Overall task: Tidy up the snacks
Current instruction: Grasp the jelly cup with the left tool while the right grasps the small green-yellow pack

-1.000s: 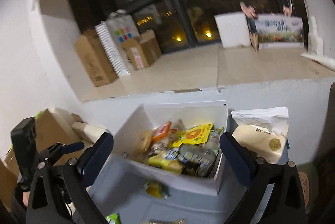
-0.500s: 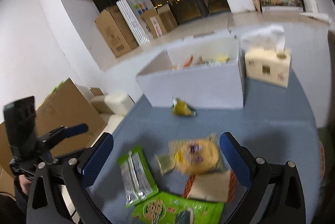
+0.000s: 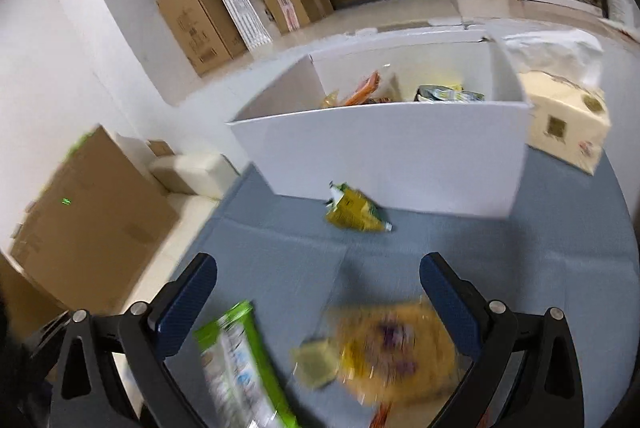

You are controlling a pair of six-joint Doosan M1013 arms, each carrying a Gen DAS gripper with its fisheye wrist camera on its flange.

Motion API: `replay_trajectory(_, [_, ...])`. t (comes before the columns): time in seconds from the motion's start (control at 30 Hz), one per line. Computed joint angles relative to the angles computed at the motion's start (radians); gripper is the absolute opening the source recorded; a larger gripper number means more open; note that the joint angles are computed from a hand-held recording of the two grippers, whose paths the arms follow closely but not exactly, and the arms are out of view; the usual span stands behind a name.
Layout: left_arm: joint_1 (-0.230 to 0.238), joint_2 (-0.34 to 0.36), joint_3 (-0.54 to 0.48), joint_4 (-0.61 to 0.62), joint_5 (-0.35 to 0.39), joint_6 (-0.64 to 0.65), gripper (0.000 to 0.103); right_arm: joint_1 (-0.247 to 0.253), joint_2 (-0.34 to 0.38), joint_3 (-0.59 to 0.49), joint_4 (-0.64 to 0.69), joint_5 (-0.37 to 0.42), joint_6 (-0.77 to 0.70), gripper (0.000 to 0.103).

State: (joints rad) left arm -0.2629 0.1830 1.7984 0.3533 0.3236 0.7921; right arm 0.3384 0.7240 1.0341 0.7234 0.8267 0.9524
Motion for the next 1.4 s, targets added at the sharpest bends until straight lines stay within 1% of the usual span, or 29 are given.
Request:
replay_trajectory(0.03, [0.001,0.001,0.0,-0.008,0.001,0.004,0.103,0.009,0.023,-0.039,-0.039,0.012,0.036,0.103])
replay_trajectory(0.1, [0.0,0.0,0.001,0.005,0.005,-0.012,0.103,0.026,0.072,-0.125,-0.129,0.057,0.125,0.103])
replay_trajectory(0.2, [0.001,0.001,0.002,-0.006,0.011,-0.002,0.103,0.048,0.141,-0.245,-0.242,0.121,0.236,0.103])
replay_trajectory(0.27, [0.004,0.001,0.004,-0.027,0.012,0.014,0.103,0.06,0.184,-0.319,-0.317,0.181,0.292,0.103])
replay_trajectory(0.37, [0.007,0.003,0.004,-0.044,0.016,0.025,0.103,0.066,0.207,-0.352,-0.348,0.197,0.305,0.103])
replay_trajectory(0.4, [0.007,0.005,0.002,-0.042,0.021,0.019,0.103,0.067,0.213,-0.36,-0.357,0.207,0.309,0.097])
replay_trajectory(0.47, [0.008,0.009,0.001,-0.053,0.024,0.023,0.103,0.072,0.23,-0.39,-0.401,0.253,0.337,0.056])
replay_trajectory(0.5, [0.008,0.01,0.001,-0.058,0.025,0.024,0.103,0.071,0.231,-0.39,-0.402,0.265,0.328,0.043])
replay_trajectory(0.6, [0.01,0.015,-0.001,-0.07,0.031,0.032,0.103,0.068,0.207,-0.342,-0.39,0.232,0.266,0.042])
replay_trajectory(0.67, [0.012,0.019,-0.003,-0.085,0.035,0.044,0.103,0.063,0.191,-0.315,-0.383,0.213,0.261,0.041])
replay_trajectory(0.77, [0.012,0.026,-0.008,-0.092,0.043,0.064,0.103,0.041,0.149,-0.249,-0.292,0.175,0.205,0.041])
replay_trajectory(0.9, [0.014,0.051,-0.036,-0.183,0.064,0.206,0.103,0.005,0.065,-0.122,-0.176,0.117,0.131,0.041])
replay_trajectory(1.0, [0.013,0.084,-0.071,-0.259,0.083,0.319,0.103,-0.026,0.007,-0.036,-0.097,0.079,0.08,0.041])
replay_trajectory(1.1, [0.017,0.127,-0.116,-0.415,0.091,0.534,0.103,-0.058,-0.066,0.078,-0.011,0.031,-0.004,0.041])
replay_trajectory(1.13, [0.016,0.148,-0.138,-0.441,0.104,0.588,0.103,-0.064,-0.077,0.094,0.004,0.022,-0.015,0.041])
replay_trajectory(1.23, [0.007,0.191,-0.192,-0.387,0.153,0.58,0.103,-0.089,-0.126,0.175,0.076,-0.005,-0.079,0.041])
replay_trajectory(1.3, [0.015,0.219,-0.224,-0.484,0.177,0.678,0.103,-0.104,-0.153,0.224,0.119,-0.022,-0.11,0.041])
replay_trajectory(1.33, [0.016,0.233,-0.239,-0.498,0.194,0.691,0.103,-0.103,-0.158,0.23,0.133,-0.026,-0.106,0.041])
replay_trajectory(1.4, [0.016,0.249,-0.259,-0.488,0.216,0.692,0.103,-0.116,-0.182,0.274,0.167,-0.045,-0.132,0.041])
